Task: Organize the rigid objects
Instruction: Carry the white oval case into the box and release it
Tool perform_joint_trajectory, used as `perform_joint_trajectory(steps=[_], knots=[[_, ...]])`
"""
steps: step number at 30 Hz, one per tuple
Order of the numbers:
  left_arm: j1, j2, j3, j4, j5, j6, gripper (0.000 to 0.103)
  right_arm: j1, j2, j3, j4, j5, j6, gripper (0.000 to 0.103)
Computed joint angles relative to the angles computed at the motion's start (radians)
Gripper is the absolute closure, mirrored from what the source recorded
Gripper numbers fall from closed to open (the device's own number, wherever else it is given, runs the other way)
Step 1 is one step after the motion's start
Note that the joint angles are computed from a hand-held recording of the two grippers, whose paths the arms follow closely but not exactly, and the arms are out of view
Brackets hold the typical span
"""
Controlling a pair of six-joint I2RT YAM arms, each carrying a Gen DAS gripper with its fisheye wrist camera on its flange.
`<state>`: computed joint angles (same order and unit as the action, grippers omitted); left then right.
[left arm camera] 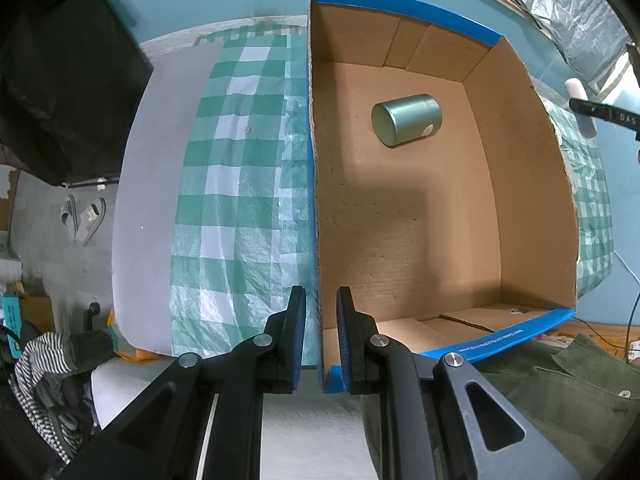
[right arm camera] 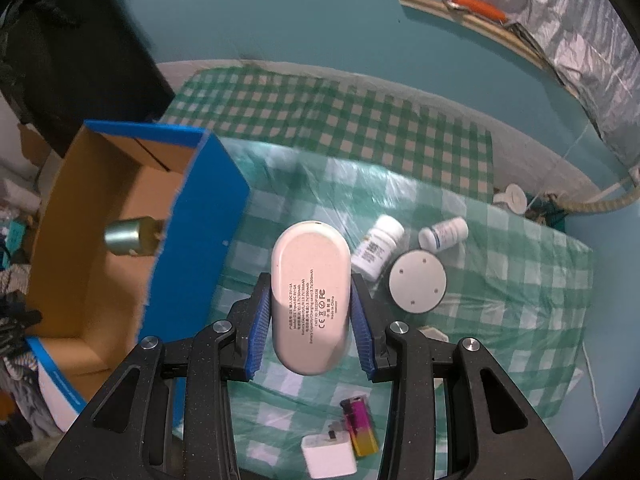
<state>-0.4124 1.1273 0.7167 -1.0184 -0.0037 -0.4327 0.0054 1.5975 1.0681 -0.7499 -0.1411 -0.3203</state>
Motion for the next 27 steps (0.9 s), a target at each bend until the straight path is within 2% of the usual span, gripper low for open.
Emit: perform_joint_trajectory(steps=[11,27], knots=[[0.006,0.012,0.007,0.001,0.002,0.010,0.088,0.105,-0.009,0.104,-0.056,-0.034,0.050,0.066],[-0.006,0.013,0.007,0.004,0.003,0.000,0.088,0.290,0.071,0.183,-0.041,-0.035,0.114,0.066]])
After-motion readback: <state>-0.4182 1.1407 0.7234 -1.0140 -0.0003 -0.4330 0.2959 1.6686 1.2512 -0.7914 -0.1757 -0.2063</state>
